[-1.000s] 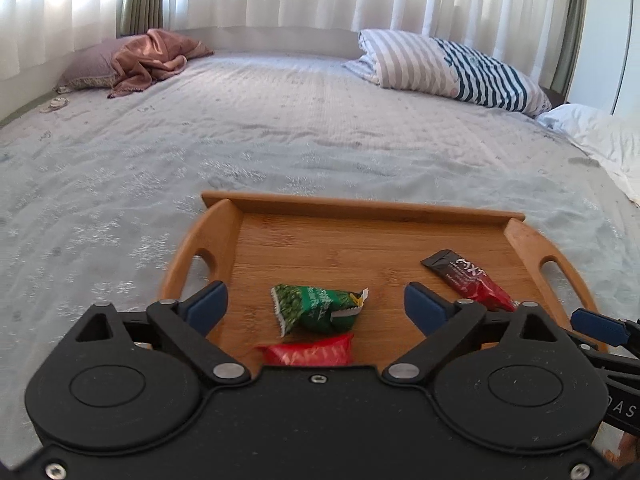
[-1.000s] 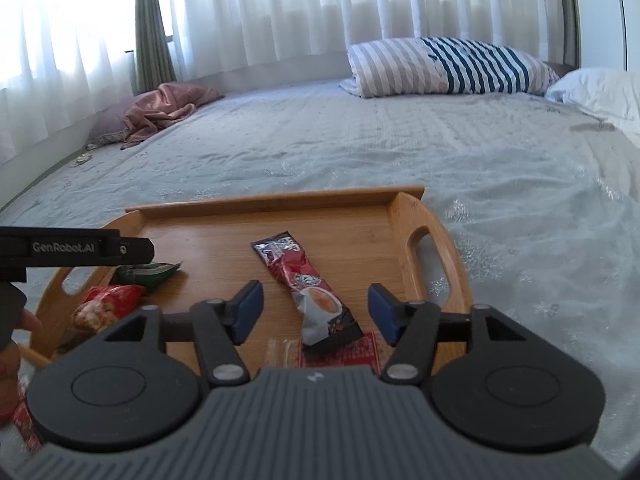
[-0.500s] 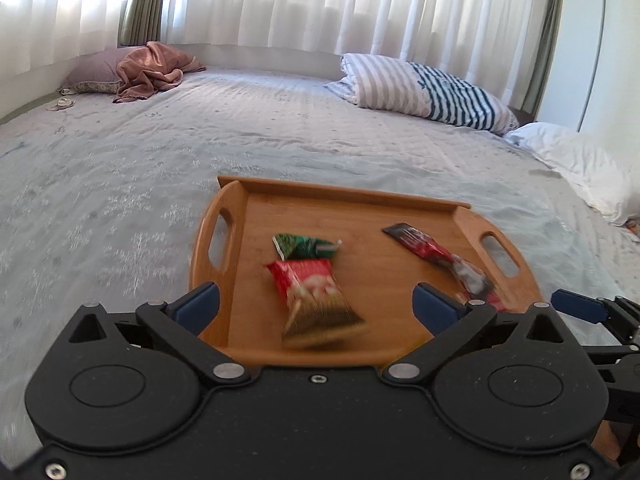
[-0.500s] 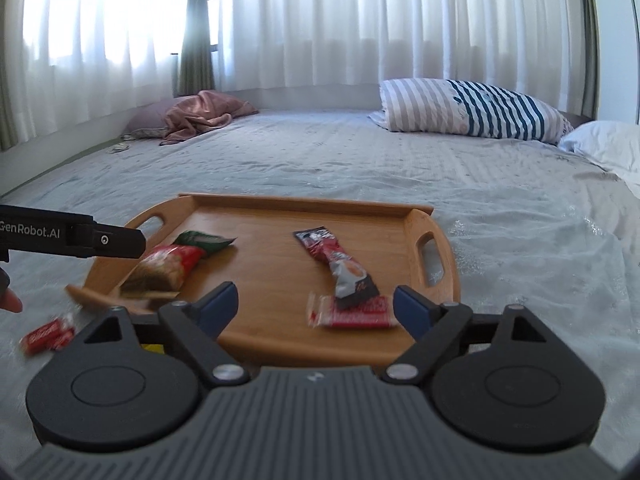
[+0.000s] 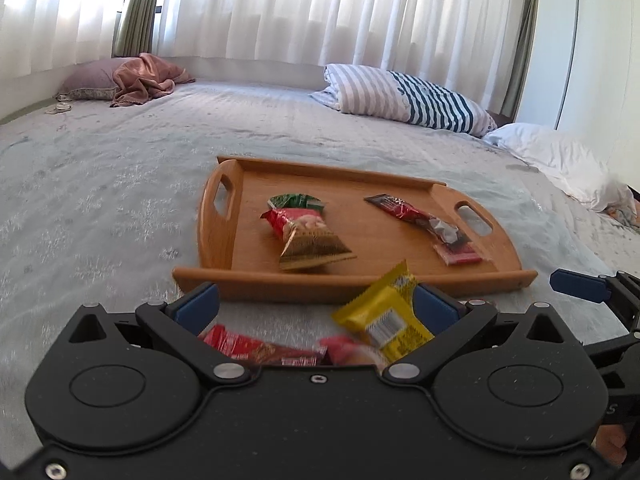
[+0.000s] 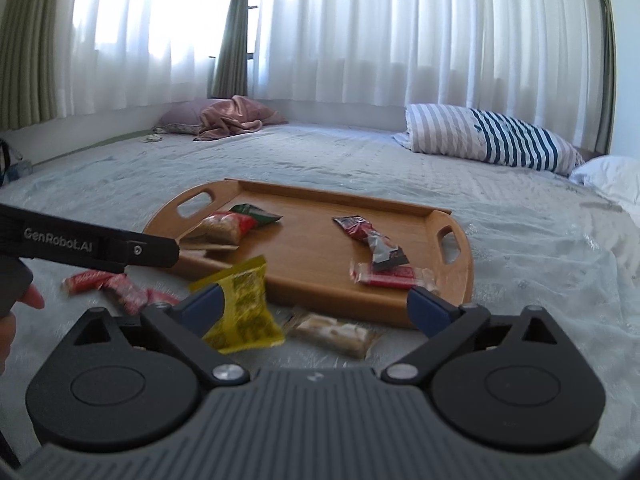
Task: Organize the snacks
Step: 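Move both open grippers back toward the snack pile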
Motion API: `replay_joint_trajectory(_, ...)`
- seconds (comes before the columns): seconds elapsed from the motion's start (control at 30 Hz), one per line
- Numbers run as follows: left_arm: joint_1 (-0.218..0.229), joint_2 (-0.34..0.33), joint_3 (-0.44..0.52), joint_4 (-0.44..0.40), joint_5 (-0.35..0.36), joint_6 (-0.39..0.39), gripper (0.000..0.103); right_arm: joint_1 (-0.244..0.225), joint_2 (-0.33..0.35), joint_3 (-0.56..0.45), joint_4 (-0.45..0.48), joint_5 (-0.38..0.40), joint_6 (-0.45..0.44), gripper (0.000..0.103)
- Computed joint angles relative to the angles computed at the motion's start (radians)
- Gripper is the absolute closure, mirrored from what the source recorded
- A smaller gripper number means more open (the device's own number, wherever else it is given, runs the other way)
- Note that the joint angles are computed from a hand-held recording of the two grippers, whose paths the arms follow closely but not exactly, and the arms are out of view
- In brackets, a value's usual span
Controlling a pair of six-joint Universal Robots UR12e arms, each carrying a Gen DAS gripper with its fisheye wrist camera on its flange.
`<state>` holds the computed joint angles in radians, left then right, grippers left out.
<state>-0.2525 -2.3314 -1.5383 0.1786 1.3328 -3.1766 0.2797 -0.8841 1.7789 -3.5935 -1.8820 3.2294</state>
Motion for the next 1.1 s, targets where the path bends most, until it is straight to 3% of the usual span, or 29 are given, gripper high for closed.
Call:
replay_joint_trajectory(0.23,-0.002,0.001,-0.052,0.106,0.008,0.005,0.000,0.014,0.001,0.032,-0.029,-0.009,0.006,0.000)
replay_joint_trajectory(0.5,-0.011,0.002,-0.077,0.127,0.005,0.040,0.002,0.026,-0.005,0.073,-0.042,-0.001,-0.038,0.000)
replay_joint_trajectory(0.7,-0.017,0.005,-0.090,0.113,-0.041,0.093,0.029,0.030,0.002,0.091,-0.065,0.029,-0.062,0.000)
replay_joint_trajectory(0.87,-0.028,0.005,-0.090,0.088,-0.027,0.135,0.055,0.028,0.005,0.091,-0.066,0.037,-0.062,0.000)
replay_joint_trajectory(1.1,-0.033,-0.001,-0.085,0.076,-0.006,0.125,0.063,0.016,0.007,0.093,-0.051,0.082,-0.044,0.000)
